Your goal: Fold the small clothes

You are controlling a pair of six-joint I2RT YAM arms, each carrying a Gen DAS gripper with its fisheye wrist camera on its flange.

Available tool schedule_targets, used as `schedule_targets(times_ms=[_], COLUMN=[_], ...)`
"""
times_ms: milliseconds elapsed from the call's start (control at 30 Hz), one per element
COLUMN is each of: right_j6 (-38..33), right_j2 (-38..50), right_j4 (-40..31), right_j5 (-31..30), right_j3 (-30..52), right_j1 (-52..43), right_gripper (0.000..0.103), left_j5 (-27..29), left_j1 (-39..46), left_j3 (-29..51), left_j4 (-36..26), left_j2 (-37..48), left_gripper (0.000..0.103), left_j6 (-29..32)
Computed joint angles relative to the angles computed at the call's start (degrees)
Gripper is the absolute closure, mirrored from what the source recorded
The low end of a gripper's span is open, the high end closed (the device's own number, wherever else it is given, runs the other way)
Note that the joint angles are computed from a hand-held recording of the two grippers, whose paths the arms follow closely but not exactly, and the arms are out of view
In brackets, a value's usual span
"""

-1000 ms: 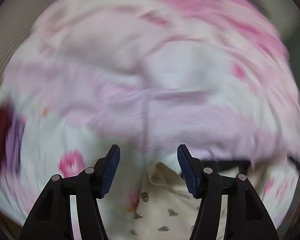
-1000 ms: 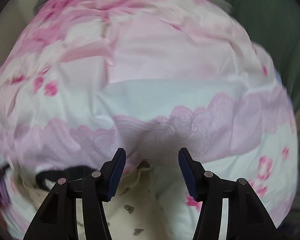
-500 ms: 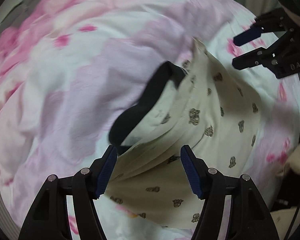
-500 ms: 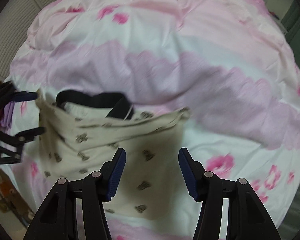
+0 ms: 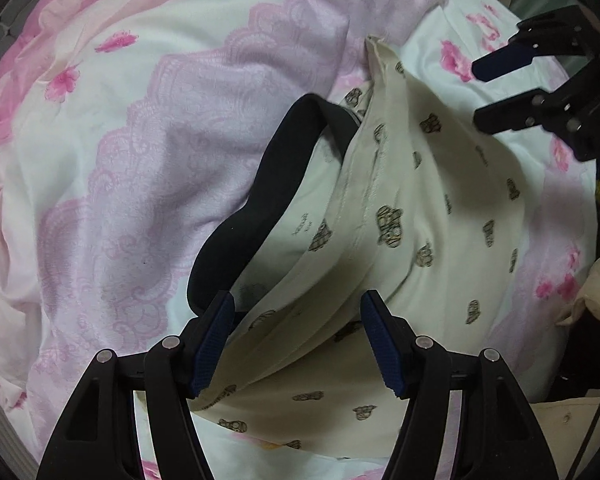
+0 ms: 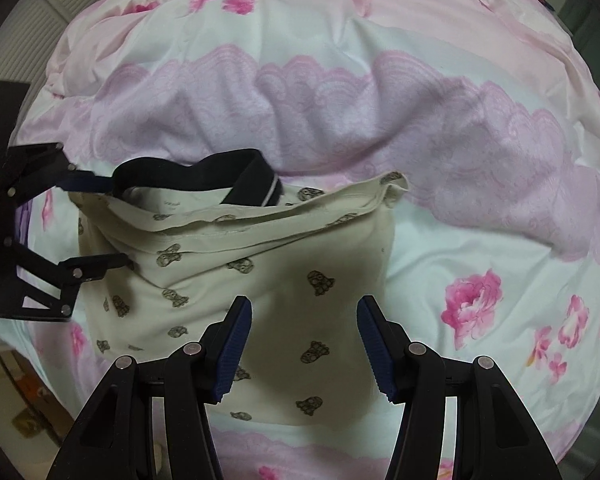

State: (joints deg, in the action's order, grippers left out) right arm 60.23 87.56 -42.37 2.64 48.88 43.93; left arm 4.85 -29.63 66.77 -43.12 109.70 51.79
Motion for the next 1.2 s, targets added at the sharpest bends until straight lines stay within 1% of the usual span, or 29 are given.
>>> schedule_targets(times_ms=[100, 167, 200, 233, 267, 300, 367, 400, 500, 567, 667, 700, 733, 767, 800, 833, 867, 967, 1033, 1067, 1100, 1133, 1200], right_j6=[0.5, 0.7, 0.8, 0.8, 0.9, 0.9, 0.8, 0.7, 0.3, 0.4, 0.1, 0.2, 0.1, -0.1, -0.2, -0.2, -0.1, -1.3, -1.5, -1.1, -0.9, -1.0, -0.3], right_j2=[-0.2, -0.4, -0.6, -0.7, -1.0, -1.1, -1.2, -1.3, -1.8, -1.8, -2.2, -2.3, -2.5, -2.6, -3.0, -3.2, -3.7, -4.7, -4.3, -4.4, -4.5, -4.6, -4.4], right_j4=[0.6, 0.7, 0.9, 1.1, 1.3, 1.4, 1.2, 1.3, 1.3, 1.1, 0.9, 0.7, 0.7, 0.4, 0.2, 0.6, 1.1, 1.5, 1.2, 1.3, 1.5, 1.6, 2.1], right_j5=[-0.6, -0.5, -0.6, -0.6, -0.5, -0.5, -0.5, -0.5, -0.3, 0.2, 0.6, 0.9, 1.2, 1.4, 1.5, 1.5, 1.5, 1.3, 1.7, 1.8, 1.7, 1.6, 1.4], right_j3=[-0.8, -1.1, -1.4, -1.6, -1.9, -2.1, -2.3, -2.4, -2.6, -2.7, -3.0, -3.1, -3.3, -3.3, -3.5, -3.9, -4.5, -5.9, -6.1, -6.7, -7.2, -7.6, -8.0], right_j1=[-0.9, -1.2, -1.3, -1.4, -1.5, -1.7, -2.1, -2.3, -3.1, -3.4, -4.7, -5.1, -5.5, -5.8, -6.4, -6.8, -7.0, -8.1, -8.2, -7.9, -7.7, -7.8, -7.4], right_gripper=[0.047, 0.047, 0.047, 0.047, 0.047, 0.047, 0.047, 0.047, 0.047, 0.047, 0.047, 0.047, 0.047, 0.047, 0.047, 0.047, 0.047, 0.047, 0.047, 0.047, 0.047, 0.047, 0.047], left_j5=[0.2, 0.8, 1.0, 1.2, 1.8, 2.6, 6.3, 7.5, 9.5, 8.5, 6.3, 6.9, 8.4, 9.8, 10.3, 10.4, 10.8, 10.8, 10.7, 10.8, 11.2, 11.6, 11.9], left_j1=[0.0, 0.1, 0.3, 0.5, 0.9, 1.5, 3.7, 4.5, 7.0, 8.4, 9.4, 9.9, 10.3, 10.4, 9.8, 9.2, 8.1, 4.9, 3.0, 0.8, 0.2, -0.6, -2.0], left_j3=[0.4, 1.0, 1.3, 1.3, 1.7, 3.1, 7.1, 8.6, 12.6, 15.6, 17.9, 18.0, 18.8, 18.7, 17.3, 15.9, 13.4, 12.0, 10.9, 10.6, 11.9, 12.1, 12.6], left_j4=[0.8, 0.3, 0.0, 0.2, -0.1, -1.3, -5.3, -6.0, -6.0, -5.0, -4.0, -4.6, -6.0, -7.1, -7.3, -6.8, -5.8, -6.5, -5.6, -5.3, -6.2, -6.4, -6.4], left_j2=[1.6, 2.7, 3.1, 3.4, 3.7, 4.7, 6.7, 7.5, 9.6, 12.1, 14.0, 13.7, 13.7, 13.1, 11.6, 10.2, 8.2, 7.8, 7.7, 8.1, 9.3, 9.7, 10.7], left_gripper=[0.039, 0.054, 0.058, 0.065, 0.071, 0.073, 0.089, 0.090, 0.090, 0.090, 0.090, 0.090, 0.084, 0.071, 0.062, 0.043, 0.040, 0.040, 0.040, 0.041, 0.042, 0.046, 0.050], left_j6=[-1.0, -1.6, -1.5, -1.5, -1.9, -2.5, -4.7, -5.8, -10.9, -15.9, -19.6, -19.8, -19.0, -17.3, -14.9, -13.0, -10.0, -6.4, -6.1, -7.0, -6.5, -6.5, -6.8])
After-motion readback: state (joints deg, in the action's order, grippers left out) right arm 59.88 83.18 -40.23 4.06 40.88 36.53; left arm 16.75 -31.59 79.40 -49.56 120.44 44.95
